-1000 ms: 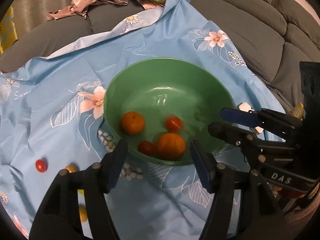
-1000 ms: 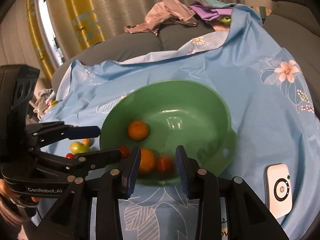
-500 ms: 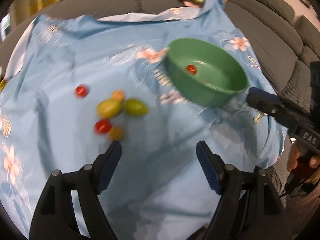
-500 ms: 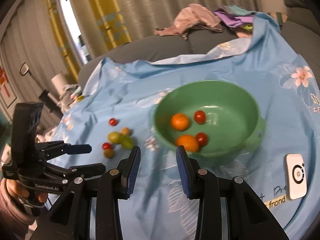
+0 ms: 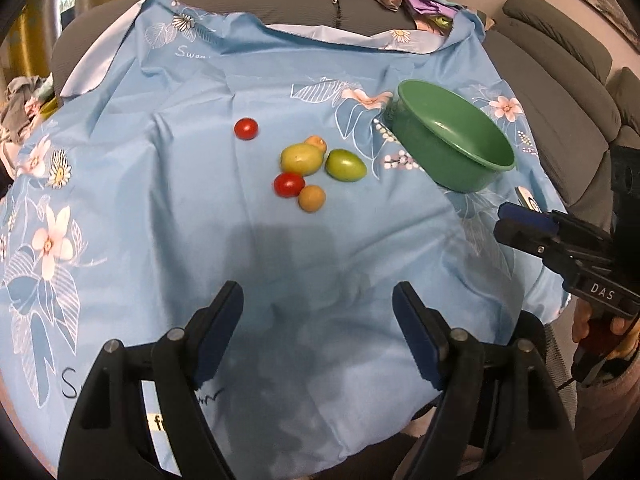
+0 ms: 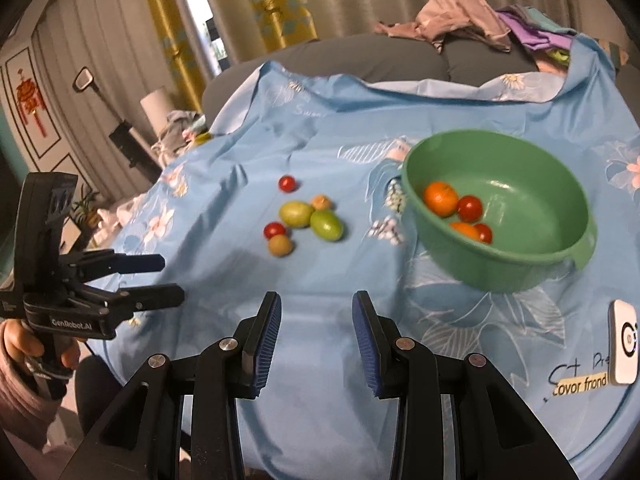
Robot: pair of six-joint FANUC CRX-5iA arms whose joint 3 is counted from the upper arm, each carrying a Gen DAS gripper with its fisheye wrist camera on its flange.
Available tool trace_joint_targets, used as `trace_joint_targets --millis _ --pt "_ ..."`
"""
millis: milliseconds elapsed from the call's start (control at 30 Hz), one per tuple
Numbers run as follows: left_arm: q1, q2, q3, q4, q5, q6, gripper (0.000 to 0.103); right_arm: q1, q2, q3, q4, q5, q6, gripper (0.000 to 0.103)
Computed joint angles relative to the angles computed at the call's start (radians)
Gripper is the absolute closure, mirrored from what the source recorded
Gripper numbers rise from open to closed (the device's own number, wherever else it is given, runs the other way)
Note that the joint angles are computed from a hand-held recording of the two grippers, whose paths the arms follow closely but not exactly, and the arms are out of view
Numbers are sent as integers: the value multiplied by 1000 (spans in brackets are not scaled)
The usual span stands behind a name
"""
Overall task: Organize fruits
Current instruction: 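Move both open grippers back toward the lemon and lime, then grasp the green lime with the right gripper while the left gripper grasps the yellow lemon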
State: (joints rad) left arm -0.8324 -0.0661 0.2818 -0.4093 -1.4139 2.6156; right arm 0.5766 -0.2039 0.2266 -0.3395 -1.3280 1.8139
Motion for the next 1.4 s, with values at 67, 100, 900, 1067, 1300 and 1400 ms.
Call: trace_joint_targets --millis 67,100,900,1067,1300,1400 --pt "5 -11 -20 8 11 6 26 -4 -3 -4 -2 -8 8 66" --pt "7 -14 -25 10 15 8 26 1 -3 -7 3 -11 6 66" --pt "141 -75 -137 103 144 -66 26 183 156 27 186 112 -34 66" --pt "176 -77 -144 123 162 -103 26 208 236 74 257 122 -20 66" --pt "224 -73 -155 162 180 -156 26 231 332 134 327 63 3 66" --pt "243 -65 -154 175 189 -170 26 226 350 153 313 40 13 66"
